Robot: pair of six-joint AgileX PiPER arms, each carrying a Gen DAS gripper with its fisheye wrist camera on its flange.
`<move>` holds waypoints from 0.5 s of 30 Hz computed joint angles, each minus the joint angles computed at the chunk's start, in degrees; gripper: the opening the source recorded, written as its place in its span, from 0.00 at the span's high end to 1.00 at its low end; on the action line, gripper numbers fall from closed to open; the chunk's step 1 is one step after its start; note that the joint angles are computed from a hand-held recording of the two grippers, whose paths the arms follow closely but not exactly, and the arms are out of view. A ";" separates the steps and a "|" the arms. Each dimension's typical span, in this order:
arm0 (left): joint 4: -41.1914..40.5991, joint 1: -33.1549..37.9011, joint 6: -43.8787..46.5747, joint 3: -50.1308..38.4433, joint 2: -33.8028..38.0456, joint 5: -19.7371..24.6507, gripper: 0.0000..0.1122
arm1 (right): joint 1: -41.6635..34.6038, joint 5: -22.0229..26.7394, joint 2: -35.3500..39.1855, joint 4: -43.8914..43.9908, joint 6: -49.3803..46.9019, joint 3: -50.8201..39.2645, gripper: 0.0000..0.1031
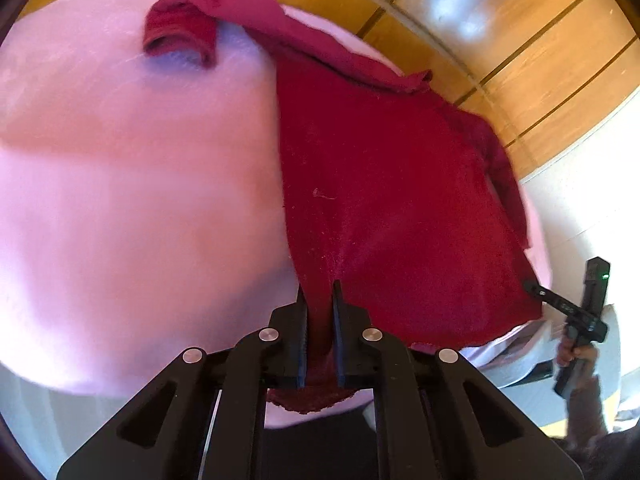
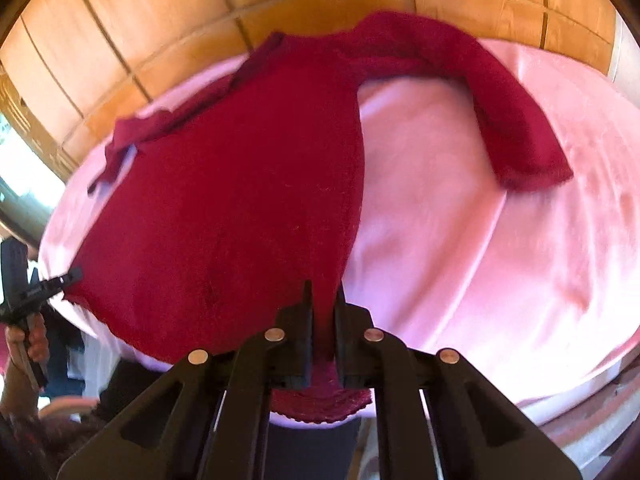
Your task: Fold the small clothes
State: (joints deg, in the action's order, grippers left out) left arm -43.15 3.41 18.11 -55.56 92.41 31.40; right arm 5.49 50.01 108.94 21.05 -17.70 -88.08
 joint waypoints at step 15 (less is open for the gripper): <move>9.63 -8.12 -11.91 -13.19 6.14 -8.37 0.55 | -9.27 -5.37 17.24 -12.33 29.42 -24.70 0.39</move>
